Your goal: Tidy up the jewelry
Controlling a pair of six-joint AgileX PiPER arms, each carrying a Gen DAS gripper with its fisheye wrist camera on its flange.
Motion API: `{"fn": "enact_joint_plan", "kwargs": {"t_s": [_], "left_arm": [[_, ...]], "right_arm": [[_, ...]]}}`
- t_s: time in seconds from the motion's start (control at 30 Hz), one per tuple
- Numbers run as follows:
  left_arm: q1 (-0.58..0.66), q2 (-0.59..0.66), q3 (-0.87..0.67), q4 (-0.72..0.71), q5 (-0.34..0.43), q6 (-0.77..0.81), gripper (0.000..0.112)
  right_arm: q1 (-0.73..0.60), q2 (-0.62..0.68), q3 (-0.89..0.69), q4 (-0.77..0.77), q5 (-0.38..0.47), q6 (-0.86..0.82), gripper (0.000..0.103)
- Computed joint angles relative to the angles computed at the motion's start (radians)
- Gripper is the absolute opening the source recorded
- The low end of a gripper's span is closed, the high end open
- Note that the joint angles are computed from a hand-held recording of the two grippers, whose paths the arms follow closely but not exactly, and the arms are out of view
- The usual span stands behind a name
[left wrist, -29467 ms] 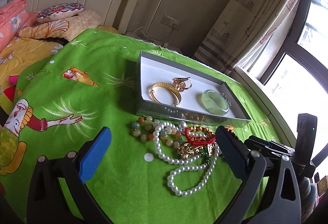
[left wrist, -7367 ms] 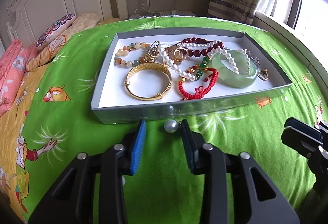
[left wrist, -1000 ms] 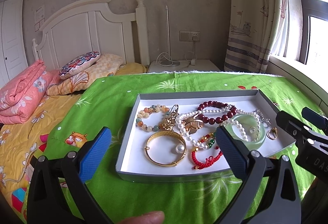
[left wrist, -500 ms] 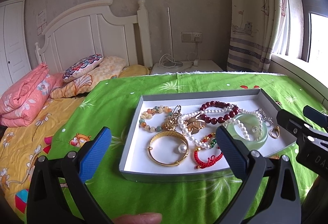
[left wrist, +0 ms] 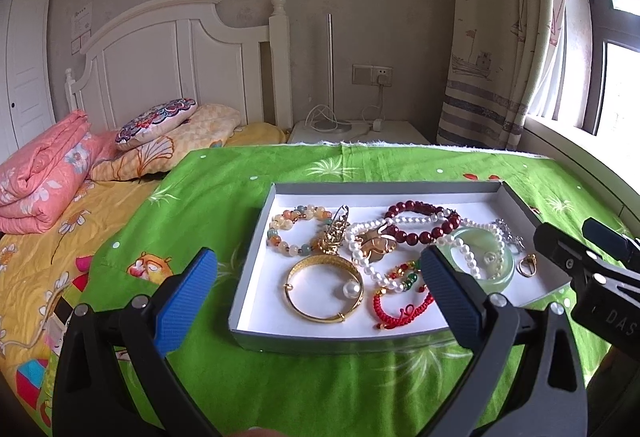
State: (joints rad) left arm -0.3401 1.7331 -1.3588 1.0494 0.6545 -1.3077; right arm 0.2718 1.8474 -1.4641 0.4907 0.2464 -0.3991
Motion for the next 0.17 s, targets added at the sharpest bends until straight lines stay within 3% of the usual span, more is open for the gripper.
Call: {"fn": "enact_joint_plan", "kwargs": {"t_s": [0.1,0.17], "left_arm": [[0.001,0.010,-0.022,-0.054,0.033,0.060,0.101],[0.003,0.011,-0.038,-0.108,0.055,0.134,0.101]], "right_arm": [[-0.005,-0.001,-0.002,0.028,0.024,-0.022,0.087],[-0.001,-0.001,-0.017,-0.077,0.074,0.079,0.087]]}}
